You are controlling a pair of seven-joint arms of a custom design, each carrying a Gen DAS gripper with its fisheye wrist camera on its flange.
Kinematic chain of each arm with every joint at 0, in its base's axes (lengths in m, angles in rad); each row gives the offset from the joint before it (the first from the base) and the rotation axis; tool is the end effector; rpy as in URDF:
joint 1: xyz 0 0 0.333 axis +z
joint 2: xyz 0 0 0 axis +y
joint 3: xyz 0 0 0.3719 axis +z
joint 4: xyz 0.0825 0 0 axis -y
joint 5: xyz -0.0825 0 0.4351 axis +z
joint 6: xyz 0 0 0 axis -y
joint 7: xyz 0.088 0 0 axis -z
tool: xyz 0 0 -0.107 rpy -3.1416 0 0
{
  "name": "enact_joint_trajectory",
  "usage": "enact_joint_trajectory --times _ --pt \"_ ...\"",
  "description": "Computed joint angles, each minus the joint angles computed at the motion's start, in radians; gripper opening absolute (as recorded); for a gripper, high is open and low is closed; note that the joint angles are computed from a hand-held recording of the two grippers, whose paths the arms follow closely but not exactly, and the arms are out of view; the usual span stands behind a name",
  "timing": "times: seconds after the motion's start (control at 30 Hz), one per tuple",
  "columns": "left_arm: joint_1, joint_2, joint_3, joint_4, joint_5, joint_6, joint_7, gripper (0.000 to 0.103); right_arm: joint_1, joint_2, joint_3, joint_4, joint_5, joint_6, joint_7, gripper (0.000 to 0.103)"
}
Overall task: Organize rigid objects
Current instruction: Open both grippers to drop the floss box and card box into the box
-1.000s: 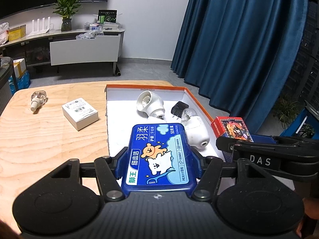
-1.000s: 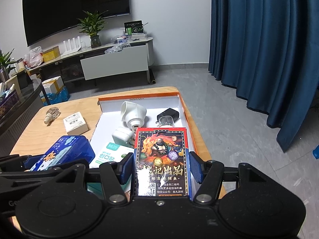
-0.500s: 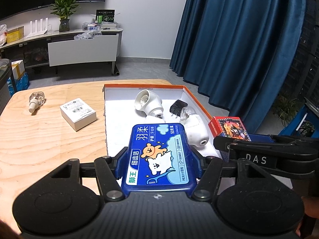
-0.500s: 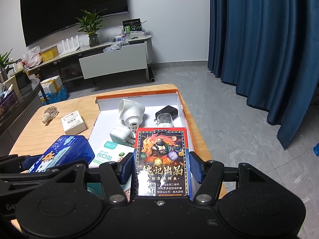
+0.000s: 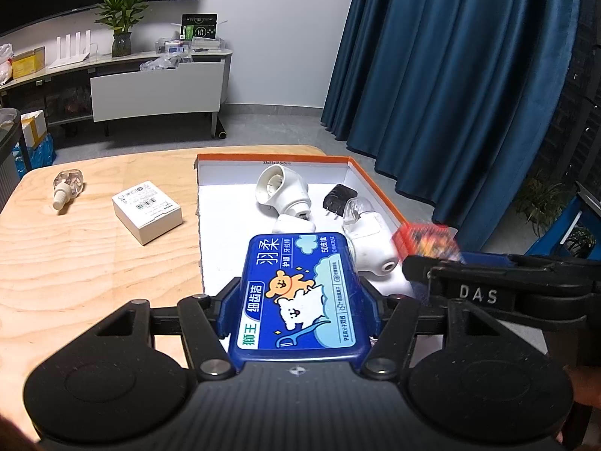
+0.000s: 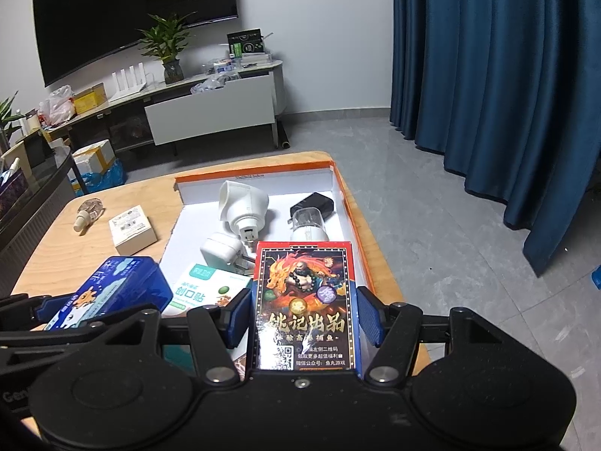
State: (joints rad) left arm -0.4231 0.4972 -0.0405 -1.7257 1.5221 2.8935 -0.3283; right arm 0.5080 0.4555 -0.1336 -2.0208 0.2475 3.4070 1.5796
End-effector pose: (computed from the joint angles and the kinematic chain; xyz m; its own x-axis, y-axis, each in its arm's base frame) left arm 0.6439 -0.3834 0.3497 -0.0324 -0.9853 0.1679 -0.6149 -0.1128 -0.7805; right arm 0.6645 0.2425 0.3479 0.1862 -0.9772 -0.1019 -0.6024 -0.0317 -0.7975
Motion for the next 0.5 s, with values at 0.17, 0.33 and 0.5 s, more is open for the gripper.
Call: enact_joint_trajectory --times 0.17,0.33,0.5 --pt "-0.001 0.008 0.002 0.007 -0.012 0.007 0.014 0.063 0.036 0.000 -0.038 -0.008 0.051 0.027 -0.007 0.073" --pt "-0.005 0.028 0.008 0.028 -0.040 0.027 0.059 0.063 0.061 -0.005 -0.064 -0.017 0.118 0.055 -0.035 0.073" --pt "-0.013 0.072 0.030 0.073 -0.091 0.096 0.116 0.063 0.072 -0.009 -0.072 -0.015 0.164 0.073 -0.079 0.077"
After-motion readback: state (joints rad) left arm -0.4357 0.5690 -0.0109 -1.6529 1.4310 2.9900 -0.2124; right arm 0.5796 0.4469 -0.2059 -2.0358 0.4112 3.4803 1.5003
